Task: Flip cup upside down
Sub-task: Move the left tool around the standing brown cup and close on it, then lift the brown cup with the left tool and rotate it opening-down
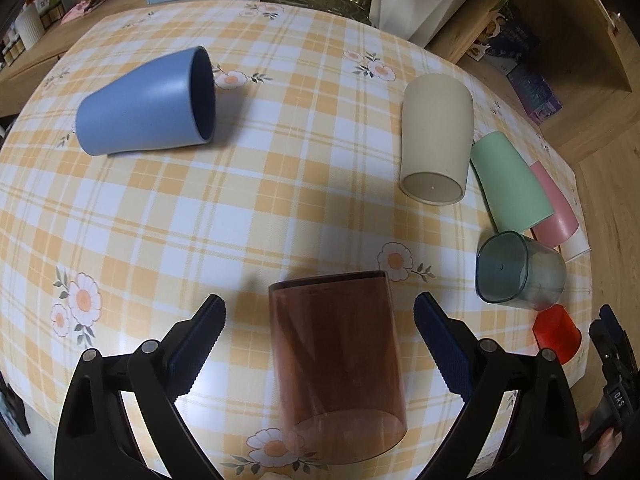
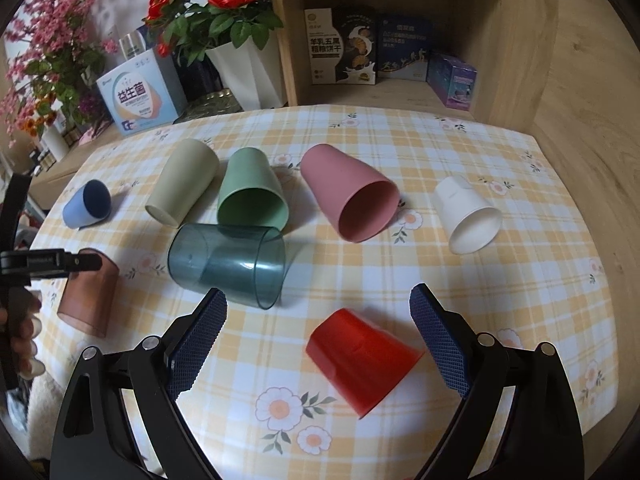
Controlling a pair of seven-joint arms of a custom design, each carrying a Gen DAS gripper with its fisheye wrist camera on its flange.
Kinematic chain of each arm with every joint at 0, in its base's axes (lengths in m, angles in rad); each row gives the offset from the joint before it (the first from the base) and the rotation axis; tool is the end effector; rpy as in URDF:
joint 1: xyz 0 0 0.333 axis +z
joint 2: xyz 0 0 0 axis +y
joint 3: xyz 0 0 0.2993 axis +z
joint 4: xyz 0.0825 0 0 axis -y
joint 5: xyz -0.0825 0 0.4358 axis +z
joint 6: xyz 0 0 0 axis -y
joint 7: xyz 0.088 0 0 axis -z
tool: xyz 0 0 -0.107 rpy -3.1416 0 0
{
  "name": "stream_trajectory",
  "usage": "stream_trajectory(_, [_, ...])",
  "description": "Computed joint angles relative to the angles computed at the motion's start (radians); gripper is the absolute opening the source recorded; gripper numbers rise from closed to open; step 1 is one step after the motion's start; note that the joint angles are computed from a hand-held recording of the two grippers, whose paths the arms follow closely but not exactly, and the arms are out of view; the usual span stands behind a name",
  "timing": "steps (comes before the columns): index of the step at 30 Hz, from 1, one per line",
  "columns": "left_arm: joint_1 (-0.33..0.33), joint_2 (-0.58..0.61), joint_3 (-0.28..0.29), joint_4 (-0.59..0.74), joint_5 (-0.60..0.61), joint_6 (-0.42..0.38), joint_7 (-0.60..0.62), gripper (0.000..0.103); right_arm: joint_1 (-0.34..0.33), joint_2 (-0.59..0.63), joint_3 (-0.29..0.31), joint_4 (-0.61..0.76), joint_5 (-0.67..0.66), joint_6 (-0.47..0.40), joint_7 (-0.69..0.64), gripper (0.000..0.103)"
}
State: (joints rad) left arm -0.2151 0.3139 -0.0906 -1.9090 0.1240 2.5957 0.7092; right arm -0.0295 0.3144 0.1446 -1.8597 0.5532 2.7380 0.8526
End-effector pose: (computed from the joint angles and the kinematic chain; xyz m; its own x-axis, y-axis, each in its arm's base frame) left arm 0.6564 -0.2067 0.3265 0.4114 -0.8821 0.2294 -0.8363 -0.4654 -0.2900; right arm 0.7031 0.0542 0.3658 0.3821 -0.9197 -0.0902 -0.7494 -0.2512 -0.6126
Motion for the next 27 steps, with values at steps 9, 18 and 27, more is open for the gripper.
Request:
stream_trajectory(9, [0.012, 0.031, -0.010, 0.036, -0.054, -0.003, 0.044, 0.081, 0.000, 0.001, -0.002, 0.003, -0.010, -0.018, 0.009, 0.090])
stream_trajectory(18, [0.024, 0.036, -0.018, 0.028, -0.111, 0.020, 0.108, 0.064, 0.002, -0.006, -0.006, -0.004, 0.002, -0.030, 0.008, 0.090])
stream_trajectory(27, [0.017, -0.010, -0.013, -0.035, -0.106, 0.073, 0.120, 0.064, 0.003, -0.007, -0.007, -0.001, 0.012, -0.037, 0.001, 0.090])
